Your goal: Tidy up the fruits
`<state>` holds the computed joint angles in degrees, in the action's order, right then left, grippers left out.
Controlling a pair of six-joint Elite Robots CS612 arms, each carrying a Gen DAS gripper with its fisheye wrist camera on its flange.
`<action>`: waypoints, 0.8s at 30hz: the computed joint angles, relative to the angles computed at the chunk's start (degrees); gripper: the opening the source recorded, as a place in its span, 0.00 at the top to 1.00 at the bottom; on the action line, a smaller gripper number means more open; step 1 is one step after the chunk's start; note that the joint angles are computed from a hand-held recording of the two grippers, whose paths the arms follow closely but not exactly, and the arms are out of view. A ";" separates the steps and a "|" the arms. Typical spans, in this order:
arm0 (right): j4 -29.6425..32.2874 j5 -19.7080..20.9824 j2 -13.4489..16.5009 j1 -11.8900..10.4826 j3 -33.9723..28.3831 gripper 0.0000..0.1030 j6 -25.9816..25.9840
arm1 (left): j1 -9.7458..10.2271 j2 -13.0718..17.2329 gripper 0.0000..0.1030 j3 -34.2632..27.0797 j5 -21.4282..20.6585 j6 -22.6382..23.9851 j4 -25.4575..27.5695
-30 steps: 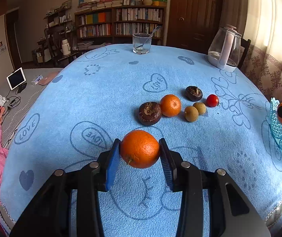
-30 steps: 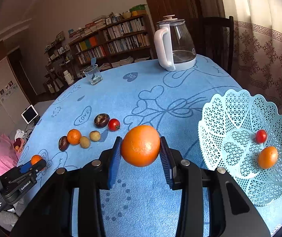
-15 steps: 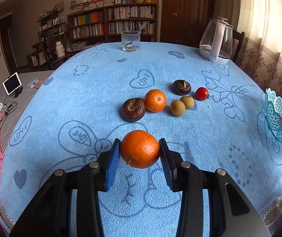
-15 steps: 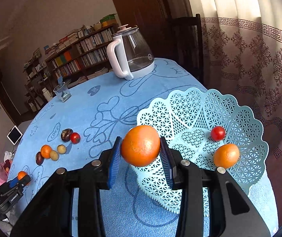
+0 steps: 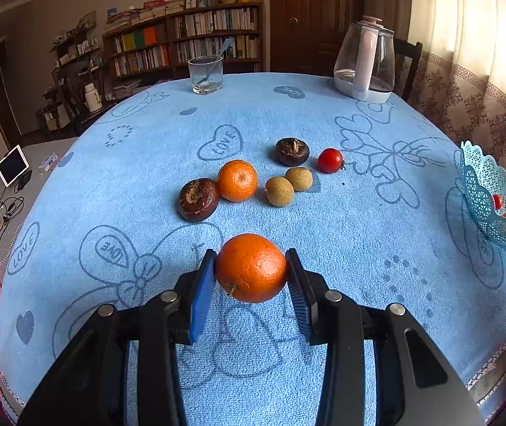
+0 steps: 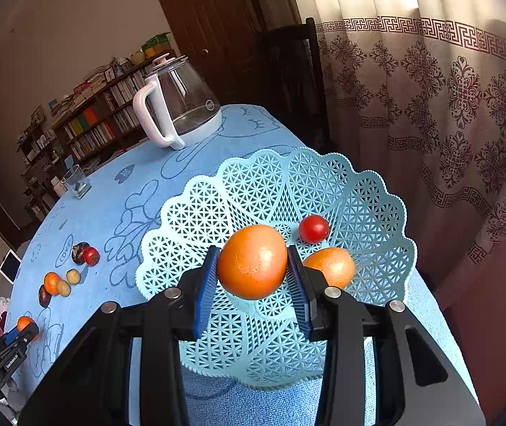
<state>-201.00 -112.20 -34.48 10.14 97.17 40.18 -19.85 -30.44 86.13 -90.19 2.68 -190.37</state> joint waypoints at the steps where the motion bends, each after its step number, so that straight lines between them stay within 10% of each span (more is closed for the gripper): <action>1: -0.11 0.38 0.06 -0.10 0.16 0.62 0.19 | -0.17 -0.01 0.61 -0.01 0.05 0.29 0.02; 24: -3.85 -12.22 1.51 1.78 -0.33 0.41 -3.86 | -5.01 -0.35 0.61 -1.27 -3.76 8.74 0.16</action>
<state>-204.85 -124.42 -32.97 11.92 96.84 36.33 -24.86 -30.79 84.86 -93.95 11.41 -190.21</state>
